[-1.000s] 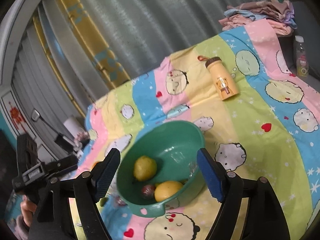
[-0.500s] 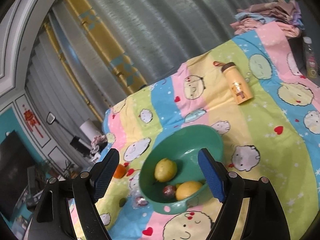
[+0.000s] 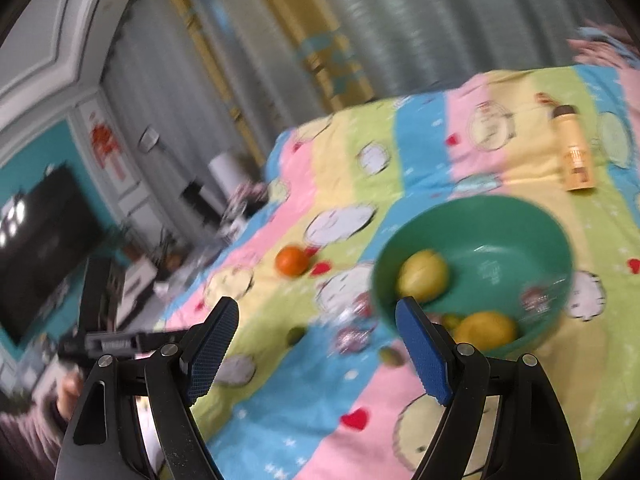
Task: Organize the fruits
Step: 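Withdraw both grippers from the basin back over the quilt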
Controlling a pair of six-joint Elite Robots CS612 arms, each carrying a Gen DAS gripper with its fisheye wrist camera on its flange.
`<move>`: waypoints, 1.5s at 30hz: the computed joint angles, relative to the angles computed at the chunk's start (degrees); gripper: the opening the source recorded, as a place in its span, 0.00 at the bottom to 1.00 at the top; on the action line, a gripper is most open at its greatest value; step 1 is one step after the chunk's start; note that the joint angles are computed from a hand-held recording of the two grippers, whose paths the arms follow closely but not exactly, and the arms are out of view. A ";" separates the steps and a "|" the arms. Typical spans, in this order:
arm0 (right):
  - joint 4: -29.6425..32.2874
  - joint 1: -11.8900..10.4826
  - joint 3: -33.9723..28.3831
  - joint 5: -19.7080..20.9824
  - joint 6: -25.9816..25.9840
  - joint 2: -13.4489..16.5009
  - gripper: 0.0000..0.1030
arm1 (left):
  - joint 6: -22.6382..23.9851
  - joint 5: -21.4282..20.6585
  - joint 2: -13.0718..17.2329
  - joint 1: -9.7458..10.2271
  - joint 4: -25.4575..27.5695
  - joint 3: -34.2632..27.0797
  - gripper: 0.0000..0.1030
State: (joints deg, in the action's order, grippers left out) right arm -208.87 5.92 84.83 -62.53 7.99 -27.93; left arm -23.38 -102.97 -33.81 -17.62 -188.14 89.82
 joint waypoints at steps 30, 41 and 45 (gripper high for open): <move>-1.14 2.53 -0.03 -13.80 8.33 2.97 0.79 | 1.80 2.18 -4.25 -0.71 -8.43 10.18 1.00; 2.47 2.36 -0.58 -15.69 6.20 3.01 0.79 | 9.23 -1.93 0.21 -1.09 -6.21 1.83 1.00; 5.21 2.40 -1.50 -15.94 5.33 3.35 0.79 | 10.05 1.12 2.07 -1.30 -5.60 -0.91 1.00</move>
